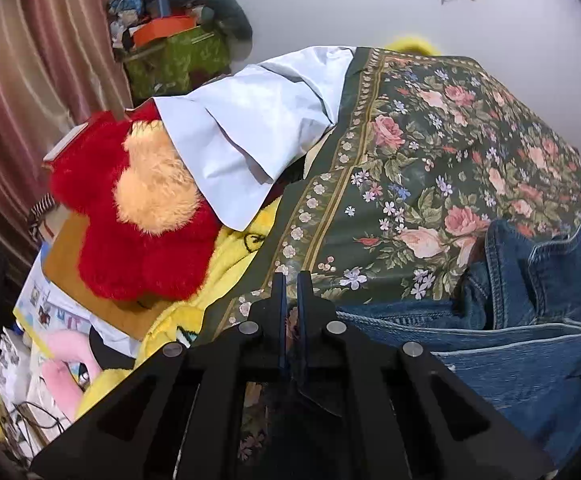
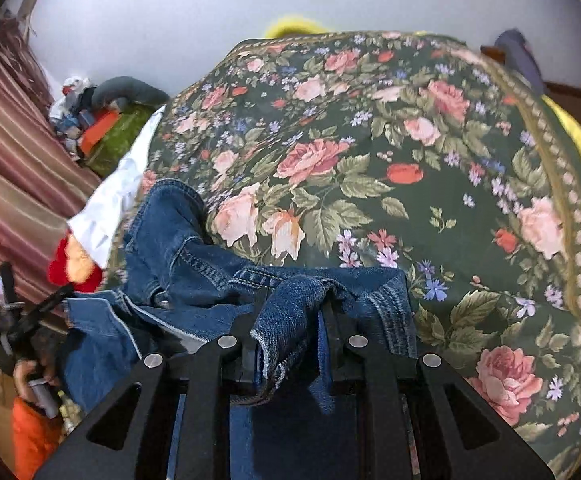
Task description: Fold large clothes
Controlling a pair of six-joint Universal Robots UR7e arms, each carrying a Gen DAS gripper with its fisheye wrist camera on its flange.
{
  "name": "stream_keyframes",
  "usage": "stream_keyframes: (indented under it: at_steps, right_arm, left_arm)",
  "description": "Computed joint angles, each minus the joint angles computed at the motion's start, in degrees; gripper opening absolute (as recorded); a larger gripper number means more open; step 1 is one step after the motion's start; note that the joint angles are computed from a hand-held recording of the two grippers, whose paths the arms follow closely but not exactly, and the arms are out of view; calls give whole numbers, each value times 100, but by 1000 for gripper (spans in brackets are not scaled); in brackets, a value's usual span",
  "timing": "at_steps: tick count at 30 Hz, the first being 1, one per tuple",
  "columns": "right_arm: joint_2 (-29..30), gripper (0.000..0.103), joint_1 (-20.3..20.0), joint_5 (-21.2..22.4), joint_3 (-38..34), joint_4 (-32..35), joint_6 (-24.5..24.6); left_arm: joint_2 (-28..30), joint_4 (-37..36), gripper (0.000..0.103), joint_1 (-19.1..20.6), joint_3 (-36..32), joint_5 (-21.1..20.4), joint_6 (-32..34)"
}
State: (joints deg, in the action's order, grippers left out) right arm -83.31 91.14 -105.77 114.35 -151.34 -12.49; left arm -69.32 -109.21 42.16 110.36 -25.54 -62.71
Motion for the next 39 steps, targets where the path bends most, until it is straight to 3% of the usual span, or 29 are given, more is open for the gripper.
stream_keyframes:
  at_steps: [4,9,14,17,19,20,21,23,25,27,30,34,37,39]
  right_arm:
    - [-187,16,-147,443,-262,771,116]
    - [-437,16,-34,511,-403,1294,57]
    - [-562,16,169,450,-551,1662,53]
    - [-529,16,270,414,-681,1838,250]
    - [-458,16,290,353,-747,1880,410]
    - [-376,16,343,159,-784,1902,520]
    - [-323,16,383,1,-801,1927,559]
    - [-130,16,489,-506,-867,2110,574]
    - [45,16,567,-1058,-825,2201,554]
    - [25,16,564,-1250,-596,1907,475]
    - [-171,17,458,-1055,-296,1495,378]
    - [-270,17,320,-732,-281,1605,509]
    - [-330,17,290,-593,-332,1767,327]
    - [-389,17,284,-478,-435,1987,130]
  left_arm:
    - [38,1254,5,130,-305,-89,-816]
    - [-329,1303,5,200,-53,-280,-1100]
    - [-531,2099,5,-202,-131,-90,-1327]
    - [-675,1966,7,-576,-116,-34,-956]
    - [-696,1883,19,-778,-141,-69,-729]
    - [-676,1888,37,-860,-155,-72,-682]
    - [-644,1900,64,-920,-173,-73,-668]
    - [-566,1687,92,-1063,-105,-27,-548]
    - [-460,1238,93,-1136,20,-66,-227]
    - [-287,831,94,-1126,44,-288,190]
    - [93,278,93,-1004,27,-663,768]
    - [672,-87,93,-761,-136,-971,1086]
    - [1085,413,94,-615,-339,-598,798]
    - [1202,838,103,-484,-448,-424,560]
